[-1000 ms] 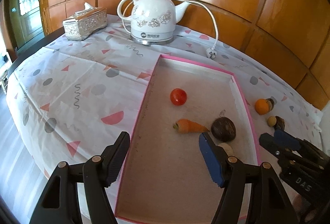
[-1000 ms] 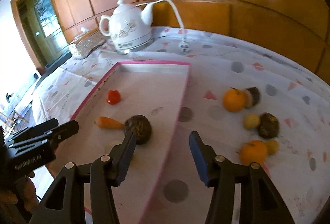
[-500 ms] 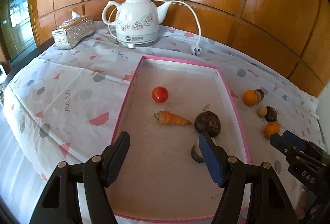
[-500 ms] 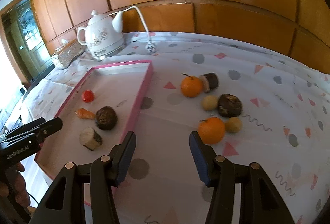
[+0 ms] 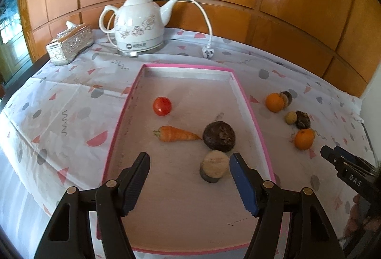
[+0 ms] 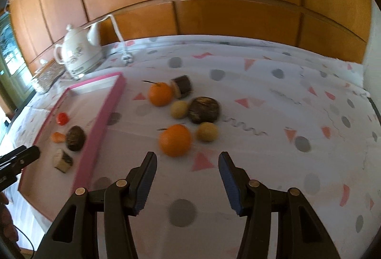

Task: Organize fruits
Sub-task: 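Withdraw both tools from the tray back toward the remaining produce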

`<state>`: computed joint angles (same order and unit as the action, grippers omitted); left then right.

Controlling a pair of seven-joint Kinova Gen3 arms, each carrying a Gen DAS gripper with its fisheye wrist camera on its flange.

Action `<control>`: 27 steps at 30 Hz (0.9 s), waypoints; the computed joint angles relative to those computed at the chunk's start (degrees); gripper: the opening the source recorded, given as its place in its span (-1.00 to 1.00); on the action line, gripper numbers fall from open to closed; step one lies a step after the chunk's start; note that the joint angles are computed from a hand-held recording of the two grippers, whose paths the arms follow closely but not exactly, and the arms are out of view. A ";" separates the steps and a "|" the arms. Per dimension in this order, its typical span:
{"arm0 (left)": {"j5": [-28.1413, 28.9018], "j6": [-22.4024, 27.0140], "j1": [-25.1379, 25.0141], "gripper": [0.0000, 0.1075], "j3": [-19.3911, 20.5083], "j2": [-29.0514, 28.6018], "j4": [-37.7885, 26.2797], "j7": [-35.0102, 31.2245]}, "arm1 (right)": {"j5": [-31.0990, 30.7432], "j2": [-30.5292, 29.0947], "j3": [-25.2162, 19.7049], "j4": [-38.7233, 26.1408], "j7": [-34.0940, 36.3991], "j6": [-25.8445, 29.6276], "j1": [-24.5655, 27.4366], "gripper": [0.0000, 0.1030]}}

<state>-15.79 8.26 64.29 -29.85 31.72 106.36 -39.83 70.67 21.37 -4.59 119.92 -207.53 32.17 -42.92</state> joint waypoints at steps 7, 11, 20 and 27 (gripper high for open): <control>0.25 -0.35 -3.10 0.30 4.72 -0.20 -0.94 -3.17 | -2.17 -0.16 0.59 2.76 -1.95 0.93 1.17 0.06; 0.55 -0.85 -4.82 0.30 7.90 -0.41 -1.76 -6.10 | -2.42 0.06 0.73 3.72 -2.82 1.07 1.56 0.06; 2.71 -0.15 -11.22 0.21 18.08 0.47 -6.35 -14.79 | -2.43 0.42 0.43 4.28 -3.37 2.88 1.53 0.06; 5.22 3.14 -17.59 0.18 27.92 3.87 -13.16 -21.77 | -2.27 0.52 0.45 4.96 -3.34 2.85 2.17 0.06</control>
